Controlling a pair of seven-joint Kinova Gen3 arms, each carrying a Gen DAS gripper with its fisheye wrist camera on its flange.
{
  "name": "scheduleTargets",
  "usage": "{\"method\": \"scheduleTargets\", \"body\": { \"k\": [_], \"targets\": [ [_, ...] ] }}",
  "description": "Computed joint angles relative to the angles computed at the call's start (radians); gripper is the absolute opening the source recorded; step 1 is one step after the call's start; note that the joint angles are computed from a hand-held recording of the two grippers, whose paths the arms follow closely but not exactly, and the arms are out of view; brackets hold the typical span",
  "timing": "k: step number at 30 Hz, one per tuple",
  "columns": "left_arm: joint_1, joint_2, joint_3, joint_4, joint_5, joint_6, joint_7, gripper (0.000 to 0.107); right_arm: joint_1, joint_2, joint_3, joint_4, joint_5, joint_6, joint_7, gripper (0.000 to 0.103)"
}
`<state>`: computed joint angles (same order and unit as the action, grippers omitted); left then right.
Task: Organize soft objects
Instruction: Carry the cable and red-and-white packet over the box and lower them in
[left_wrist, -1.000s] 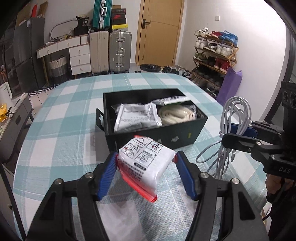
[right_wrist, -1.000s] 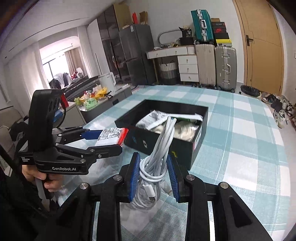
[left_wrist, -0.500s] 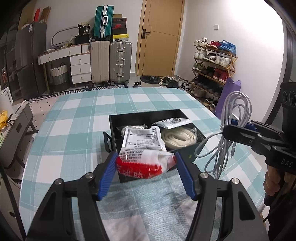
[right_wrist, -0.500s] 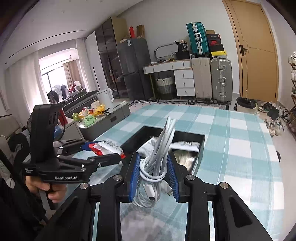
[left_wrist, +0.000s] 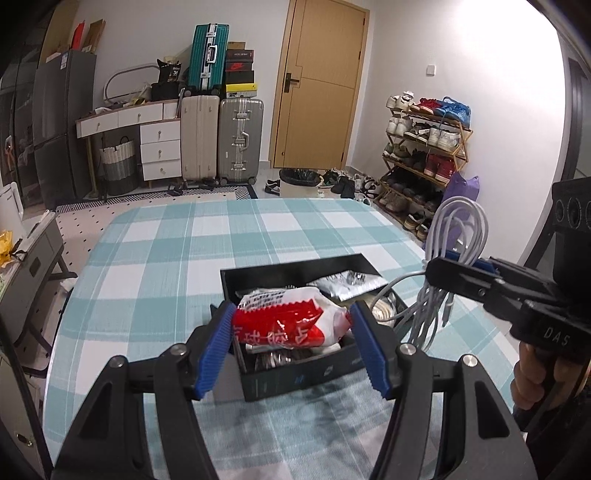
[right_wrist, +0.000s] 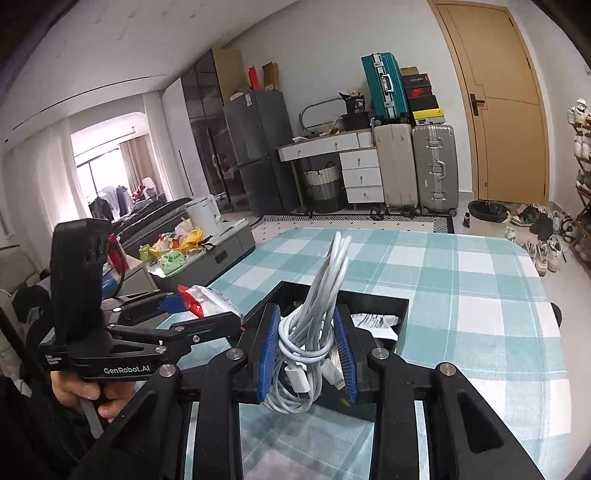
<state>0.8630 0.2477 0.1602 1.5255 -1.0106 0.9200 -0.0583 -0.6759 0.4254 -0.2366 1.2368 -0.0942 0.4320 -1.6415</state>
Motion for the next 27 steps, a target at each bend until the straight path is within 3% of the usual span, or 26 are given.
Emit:
{"method": "scheduleTargets", "body": {
  "k": [12,27],
  "targets": [
    [-0.042,0.03,-0.032,-0.035,0.038,-0.058,-0.062,0.063,-0.057,0.086,0.069,-0.114,0.051,0.029,-0.085,0.03],
    [-0.062,0.09,-0.092,-0.065,0.123,-0.113,-0.125,0.063,-0.083,0.221,0.111,-0.321,0.097,0.174,-0.175,0.03]
  ]
}}
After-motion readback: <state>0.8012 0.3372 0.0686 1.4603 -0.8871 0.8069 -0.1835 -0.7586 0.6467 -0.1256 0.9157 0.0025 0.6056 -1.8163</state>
